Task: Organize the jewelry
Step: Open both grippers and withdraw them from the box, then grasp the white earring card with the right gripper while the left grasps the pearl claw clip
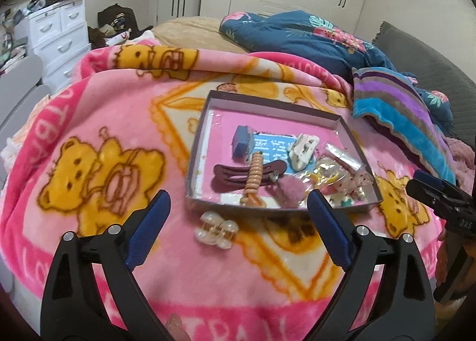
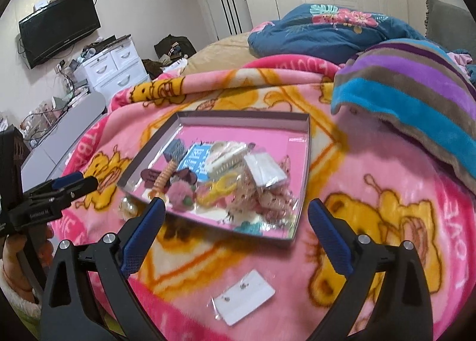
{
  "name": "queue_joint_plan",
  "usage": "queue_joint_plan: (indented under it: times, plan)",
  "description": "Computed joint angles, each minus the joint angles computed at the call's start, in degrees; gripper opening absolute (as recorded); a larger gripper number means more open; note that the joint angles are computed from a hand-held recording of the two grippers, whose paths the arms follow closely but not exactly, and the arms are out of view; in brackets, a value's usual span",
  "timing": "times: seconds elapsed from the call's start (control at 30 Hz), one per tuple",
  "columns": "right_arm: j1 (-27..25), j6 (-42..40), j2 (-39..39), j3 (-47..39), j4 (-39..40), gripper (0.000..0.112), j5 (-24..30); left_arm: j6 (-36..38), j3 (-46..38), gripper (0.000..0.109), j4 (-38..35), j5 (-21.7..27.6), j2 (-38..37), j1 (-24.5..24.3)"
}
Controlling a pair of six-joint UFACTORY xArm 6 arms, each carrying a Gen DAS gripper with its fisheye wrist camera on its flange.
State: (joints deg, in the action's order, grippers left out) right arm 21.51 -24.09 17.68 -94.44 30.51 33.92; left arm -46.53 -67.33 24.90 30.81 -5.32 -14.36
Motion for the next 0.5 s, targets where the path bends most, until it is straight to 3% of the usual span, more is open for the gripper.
queue_joint_plan:
  times: [0.5]
  plan:
    - [0.5, 4.9, -3.2, 9.3, -3.0, 0.096, 2.5, -0.4, 7.1, 0.09, -1.3, 0.5, -2.6, 1.1]
